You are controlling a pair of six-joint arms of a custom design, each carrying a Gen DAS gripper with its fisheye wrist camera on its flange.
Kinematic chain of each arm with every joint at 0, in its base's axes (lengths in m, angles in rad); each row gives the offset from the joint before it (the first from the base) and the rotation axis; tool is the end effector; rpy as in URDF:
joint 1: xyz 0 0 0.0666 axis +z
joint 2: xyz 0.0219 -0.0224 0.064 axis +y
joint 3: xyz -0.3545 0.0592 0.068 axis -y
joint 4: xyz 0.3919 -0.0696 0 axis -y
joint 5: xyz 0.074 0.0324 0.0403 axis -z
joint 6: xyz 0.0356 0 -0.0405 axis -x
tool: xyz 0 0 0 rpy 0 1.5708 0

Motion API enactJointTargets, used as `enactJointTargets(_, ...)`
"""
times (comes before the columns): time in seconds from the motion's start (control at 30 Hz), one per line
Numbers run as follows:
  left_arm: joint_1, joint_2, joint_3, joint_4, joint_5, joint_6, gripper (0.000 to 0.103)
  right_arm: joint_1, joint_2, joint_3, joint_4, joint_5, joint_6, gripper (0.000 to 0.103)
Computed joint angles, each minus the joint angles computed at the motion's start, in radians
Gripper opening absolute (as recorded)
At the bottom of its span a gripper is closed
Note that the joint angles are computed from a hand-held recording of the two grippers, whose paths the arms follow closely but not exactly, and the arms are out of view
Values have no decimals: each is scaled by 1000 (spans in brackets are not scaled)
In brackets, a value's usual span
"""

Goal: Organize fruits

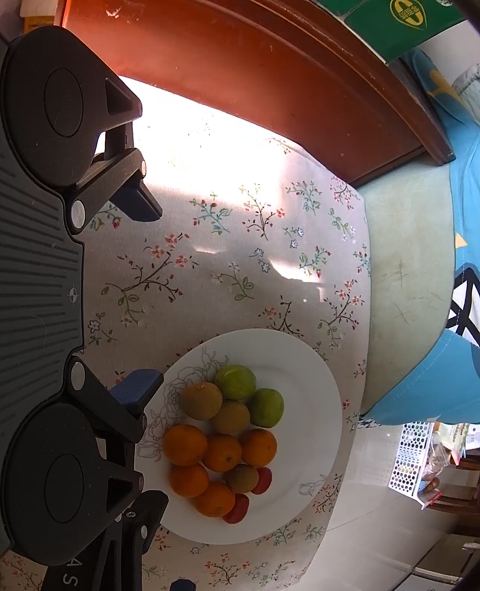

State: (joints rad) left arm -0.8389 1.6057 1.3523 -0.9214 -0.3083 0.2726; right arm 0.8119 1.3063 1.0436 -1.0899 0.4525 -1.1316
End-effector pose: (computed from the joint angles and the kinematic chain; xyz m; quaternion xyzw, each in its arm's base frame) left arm 0.3573 -0.3822 0.2846 0.2417 0.9387 0.0253 0.2445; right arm 0.2841 0.2764 0.2852 0.1783 0.9525 -0.0381 0.2440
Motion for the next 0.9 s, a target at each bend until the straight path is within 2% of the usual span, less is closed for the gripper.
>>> enactJointTargets(0.9,-5,-13,-21,-2,-46,-12,89,24,22,12,9,30,58,91)
